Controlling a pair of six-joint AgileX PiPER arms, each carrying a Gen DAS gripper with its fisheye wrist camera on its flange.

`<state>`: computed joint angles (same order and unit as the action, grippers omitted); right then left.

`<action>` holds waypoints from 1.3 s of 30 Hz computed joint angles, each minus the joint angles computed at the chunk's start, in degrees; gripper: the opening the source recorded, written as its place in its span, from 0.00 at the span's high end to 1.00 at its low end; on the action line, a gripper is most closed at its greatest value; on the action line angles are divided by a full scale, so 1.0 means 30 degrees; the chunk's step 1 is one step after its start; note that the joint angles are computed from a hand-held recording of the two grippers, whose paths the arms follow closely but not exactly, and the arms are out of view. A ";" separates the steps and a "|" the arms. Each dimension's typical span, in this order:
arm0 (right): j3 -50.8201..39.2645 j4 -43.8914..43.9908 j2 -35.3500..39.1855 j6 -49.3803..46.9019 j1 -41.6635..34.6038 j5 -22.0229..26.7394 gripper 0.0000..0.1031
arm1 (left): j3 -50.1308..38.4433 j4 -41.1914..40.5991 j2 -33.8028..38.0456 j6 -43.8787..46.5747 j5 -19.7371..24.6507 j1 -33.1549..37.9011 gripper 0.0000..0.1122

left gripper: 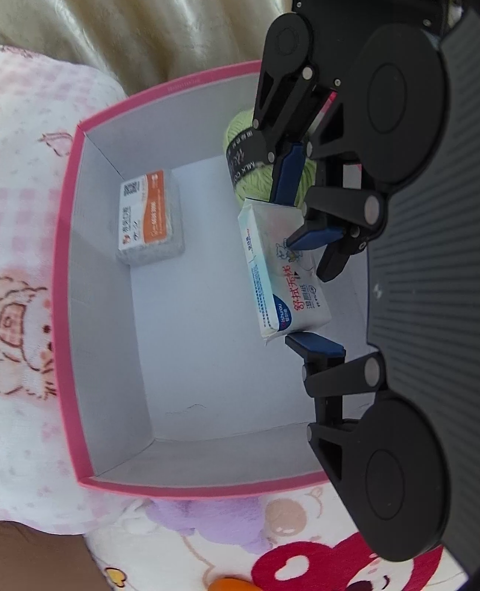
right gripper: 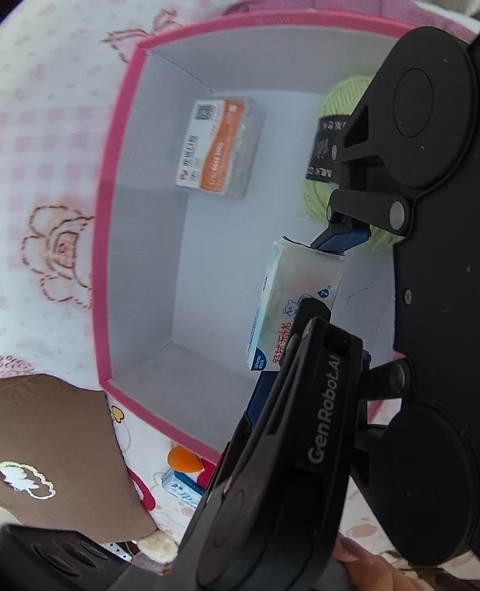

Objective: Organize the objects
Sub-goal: 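Carry the white wet-wipes pack over the pink box and lower it inside, then open the left gripper to release the pack beside the yarn ball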

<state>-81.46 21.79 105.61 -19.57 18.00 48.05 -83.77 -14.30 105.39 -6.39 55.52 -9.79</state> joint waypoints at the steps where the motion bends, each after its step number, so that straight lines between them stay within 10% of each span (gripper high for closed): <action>1: 0.0021 0.0196 0.0061 -0.0185 -0.0114 0.0092 0.47 | -0.0196 -0.0027 0.0199 -0.0117 0.0156 -0.0014 0.58; 22: 0.0842 -0.0766 0.0443 0.0835 0.0212 -0.1459 0.49 | -0.0051 0.1154 0.1179 -0.1929 -0.1057 -0.0747 0.62; 39: 0.5696 0.4651 -0.4554 -0.2827 -0.0035 -0.3919 0.48 | 0.3647 -0.1253 -0.4335 0.2772 -0.1864 0.0976 0.62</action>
